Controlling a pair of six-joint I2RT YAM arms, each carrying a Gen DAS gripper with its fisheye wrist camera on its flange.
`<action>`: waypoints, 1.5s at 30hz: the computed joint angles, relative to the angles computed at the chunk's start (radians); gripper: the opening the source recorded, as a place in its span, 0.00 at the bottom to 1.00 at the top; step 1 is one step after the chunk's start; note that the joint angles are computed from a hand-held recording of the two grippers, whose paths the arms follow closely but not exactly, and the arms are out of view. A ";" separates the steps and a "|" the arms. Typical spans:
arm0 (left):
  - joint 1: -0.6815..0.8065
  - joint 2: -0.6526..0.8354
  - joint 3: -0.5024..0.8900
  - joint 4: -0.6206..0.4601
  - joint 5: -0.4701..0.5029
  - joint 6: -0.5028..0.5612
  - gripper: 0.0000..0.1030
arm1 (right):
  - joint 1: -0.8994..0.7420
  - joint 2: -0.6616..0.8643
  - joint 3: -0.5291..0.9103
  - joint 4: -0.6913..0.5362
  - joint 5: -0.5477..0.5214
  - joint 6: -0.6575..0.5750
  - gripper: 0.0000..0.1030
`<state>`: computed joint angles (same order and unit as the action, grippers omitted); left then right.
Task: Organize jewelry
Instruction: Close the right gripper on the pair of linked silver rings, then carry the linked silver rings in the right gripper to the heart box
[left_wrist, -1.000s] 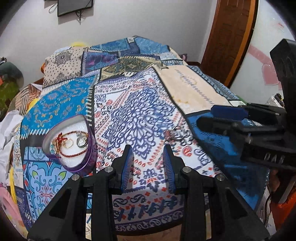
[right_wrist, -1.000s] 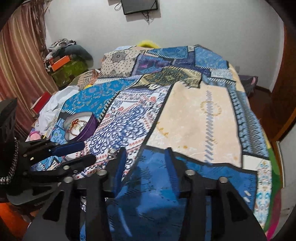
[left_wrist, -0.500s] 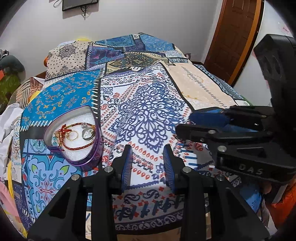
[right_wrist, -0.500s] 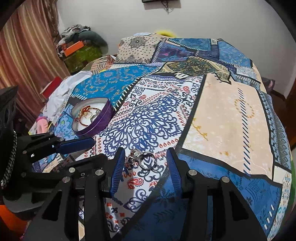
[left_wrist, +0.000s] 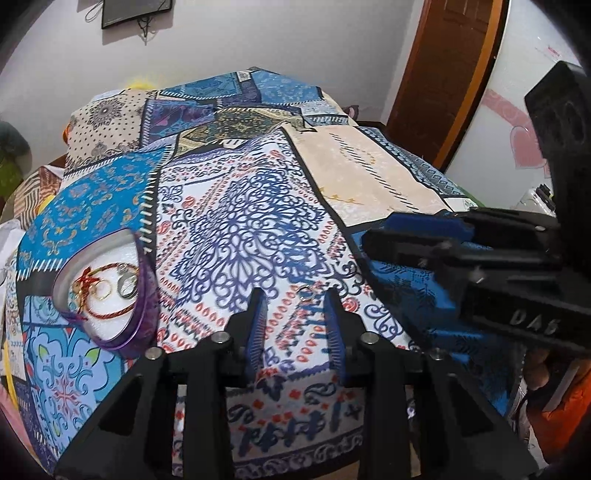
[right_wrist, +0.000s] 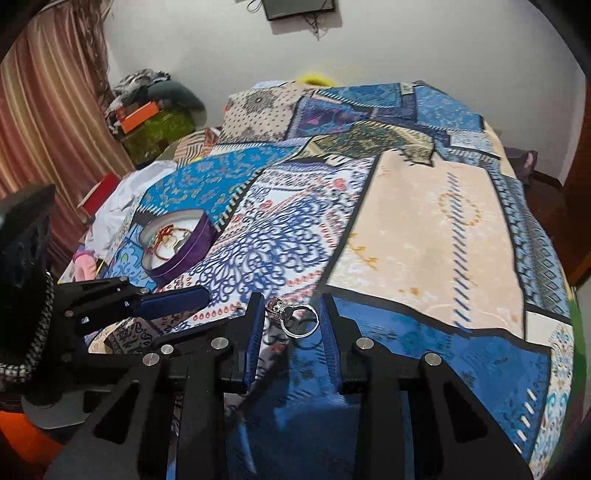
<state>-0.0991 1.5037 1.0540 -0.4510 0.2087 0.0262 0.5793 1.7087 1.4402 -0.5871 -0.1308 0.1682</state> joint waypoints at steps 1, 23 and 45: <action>-0.003 0.004 0.002 0.002 0.000 -0.001 0.24 | -0.007 -0.010 -0.008 0.004 0.001 0.003 0.26; 0.021 -0.094 -0.003 -0.013 -0.026 0.006 0.07 | 0.013 -0.063 -0.005 0.007 0.040 0.017 0.26; 0.313 -0.287 -0.025 -0.027 0.070 0.053 0.07 | 0.160 0.008 0.204 0.001 0.114 0.019 0.26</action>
<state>0.2142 1.2166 1.0293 -0.4783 0.2784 0.0792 0.7391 1.7163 1.6438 -0.5863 -0.0167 0.1871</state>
